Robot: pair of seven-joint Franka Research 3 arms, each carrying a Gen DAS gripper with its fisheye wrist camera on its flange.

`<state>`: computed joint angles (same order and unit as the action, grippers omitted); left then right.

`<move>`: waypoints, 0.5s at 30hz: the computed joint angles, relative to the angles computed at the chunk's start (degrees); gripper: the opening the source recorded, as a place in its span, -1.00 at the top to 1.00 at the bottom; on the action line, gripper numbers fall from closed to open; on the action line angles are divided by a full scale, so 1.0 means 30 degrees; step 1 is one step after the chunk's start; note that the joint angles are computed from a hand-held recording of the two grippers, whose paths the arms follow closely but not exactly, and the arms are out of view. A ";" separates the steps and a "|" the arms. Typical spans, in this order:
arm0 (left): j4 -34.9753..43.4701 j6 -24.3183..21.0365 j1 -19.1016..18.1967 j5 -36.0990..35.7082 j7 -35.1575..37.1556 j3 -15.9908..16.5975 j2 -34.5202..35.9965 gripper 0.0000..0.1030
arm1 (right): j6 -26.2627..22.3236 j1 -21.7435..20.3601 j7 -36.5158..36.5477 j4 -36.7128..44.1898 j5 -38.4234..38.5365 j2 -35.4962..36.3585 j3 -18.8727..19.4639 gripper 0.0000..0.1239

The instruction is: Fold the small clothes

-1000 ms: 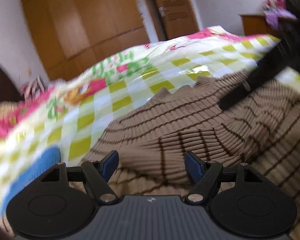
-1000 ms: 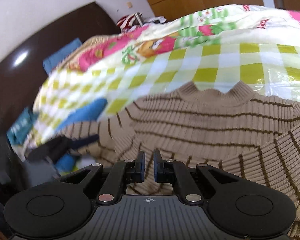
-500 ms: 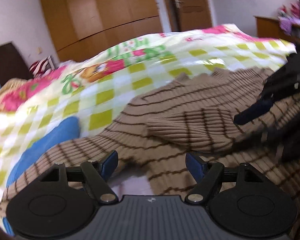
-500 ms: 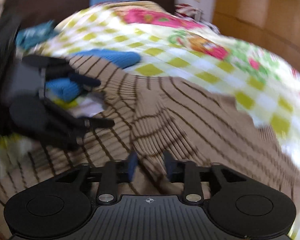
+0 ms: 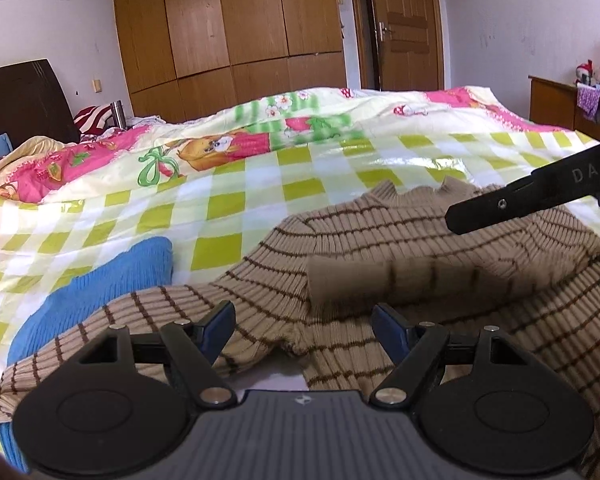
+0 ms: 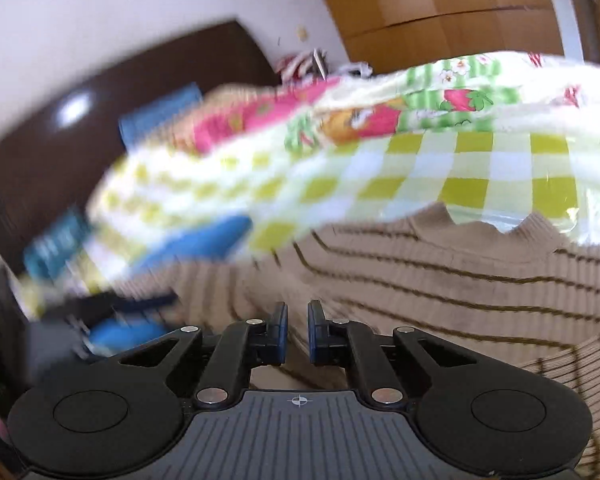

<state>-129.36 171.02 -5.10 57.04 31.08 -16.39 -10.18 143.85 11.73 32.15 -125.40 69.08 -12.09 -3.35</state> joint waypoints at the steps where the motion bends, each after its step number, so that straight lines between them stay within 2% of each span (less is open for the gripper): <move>1: 0.0054 0.0008 0.0037 0.0114 -0.0134 -0.0036 -0.0010 -0.72 | -0.0789 -0.0001 0.0170 0.0091 0.0729 0.0175 -0.0298 0.87; 3: 0.0177 -0.0037 0.0015 0.0267 -0.0129 -0.0083 0.0068 -0.76 | -0.1302 -0.0166 0.0964 0.0170 0.1014 0.0472 -0.0313 0.87; 6: 0.0305 -0.0134 -0.0246 0.0253 0.0501 -0.0042 0.0263 -0.76 | -0.0155 -0.0280 0.0799 -0.0322 -0.0514 0.0427 0.0286 0.82; 8: 0.0643 0.0070 -0.0269 0.0652 0.0580 -0.0078 0.0564 -0.76 | 0.0035 -0.0277 0.0828 -0.0722 -0.1698 0.0057 0.0413 0.79; 11: 0.2045 0.0352 -0.0277 0.2328 -0.0347 -0.0138 0.1769 -0.77 | 0.2287 -0.0167 0.0623 -0.1955 -0.3656 -0.1036 0.0803 0.72; 15: 0.4163 0.0052 -0.1404 0.2812 -0.0390 0.0406 0.3823 -0.77 | 0.3626 -0.0381 0.2530 -0.2970 -0.5867 -0.1840 0.0615 0.72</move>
